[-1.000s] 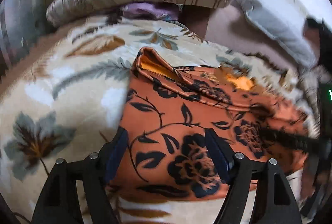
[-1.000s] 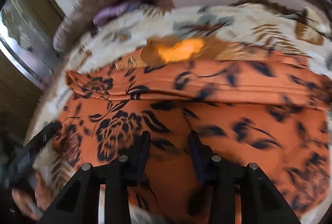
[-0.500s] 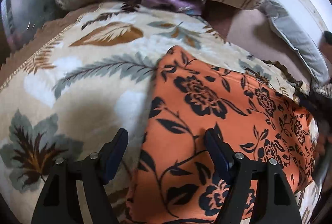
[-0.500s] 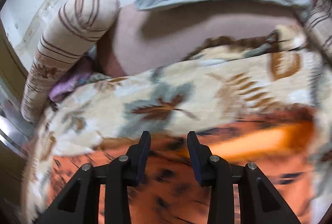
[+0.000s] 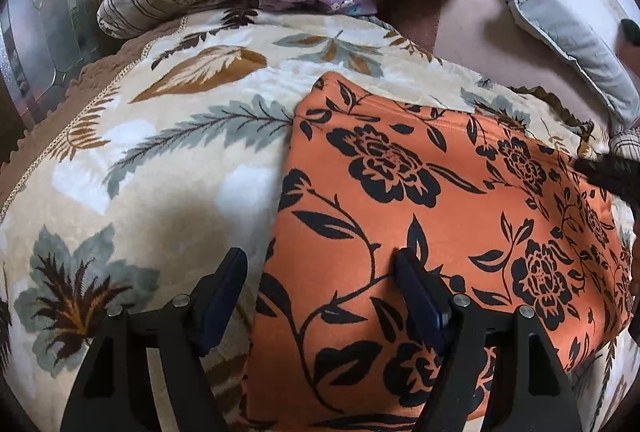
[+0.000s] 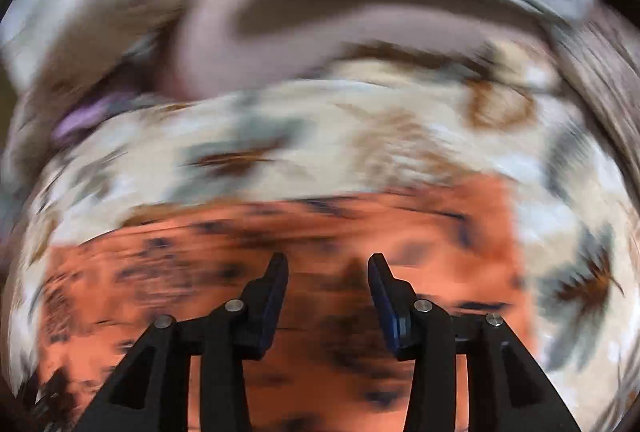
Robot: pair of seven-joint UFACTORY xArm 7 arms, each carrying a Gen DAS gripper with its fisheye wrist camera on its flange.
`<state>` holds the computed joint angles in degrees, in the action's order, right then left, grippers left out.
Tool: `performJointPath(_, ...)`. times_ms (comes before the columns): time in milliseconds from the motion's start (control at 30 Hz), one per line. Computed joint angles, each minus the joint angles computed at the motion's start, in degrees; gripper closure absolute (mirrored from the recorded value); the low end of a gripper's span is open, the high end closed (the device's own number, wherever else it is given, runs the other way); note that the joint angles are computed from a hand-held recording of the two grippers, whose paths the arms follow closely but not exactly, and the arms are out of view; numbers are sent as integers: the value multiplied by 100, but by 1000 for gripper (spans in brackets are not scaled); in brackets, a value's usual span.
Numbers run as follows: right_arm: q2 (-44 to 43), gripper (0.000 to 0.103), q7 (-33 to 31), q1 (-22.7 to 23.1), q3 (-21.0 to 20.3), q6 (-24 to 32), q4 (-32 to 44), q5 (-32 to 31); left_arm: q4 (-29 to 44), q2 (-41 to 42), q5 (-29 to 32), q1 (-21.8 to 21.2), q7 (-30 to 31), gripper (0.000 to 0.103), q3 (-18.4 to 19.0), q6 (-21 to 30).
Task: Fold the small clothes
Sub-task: 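Lay the hem over the neckline and open both grippers, then smooth the folded orange dress flat with both grippers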
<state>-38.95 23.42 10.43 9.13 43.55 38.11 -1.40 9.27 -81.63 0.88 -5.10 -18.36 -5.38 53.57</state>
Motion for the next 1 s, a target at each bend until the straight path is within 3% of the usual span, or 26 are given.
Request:
performJointPath(167,1380,58,-397,1073,77,-535,755,1039,16,13,3,7,18,26,35,-11)
performJointPath(233,1949,58,-457,1257,121,-755,1004,1293,19,26,7,13,36,26,44,-26)
performJointPath(367,2594,51,10,1169,383,-1027,1292,789,21,72,13,19,56,26,29,-85)
performJointPath(500,2289,49,-183,1252,150,-1147,1158,1143,22,145,14,2,51,26,-6,-133)
performJointPath(600,1582,49,118,927,129,-1120,751,767,10,111,21,-6,12,26,-40,-114)
performJointPath(800,-30,49,478,-143,-66,-123,-6,-117,-14,42,55,-36,-79,26,-125,-61)
performJointPath(900,-280,50,510,-615,-320,207,-236,-308,-41,36,99,-78,-115,26,-188,-78)
performJointPath(1000,113,50,325,-863,-548,369,-243,-346,-71,60,153,-113,-146,26,-244,-129)
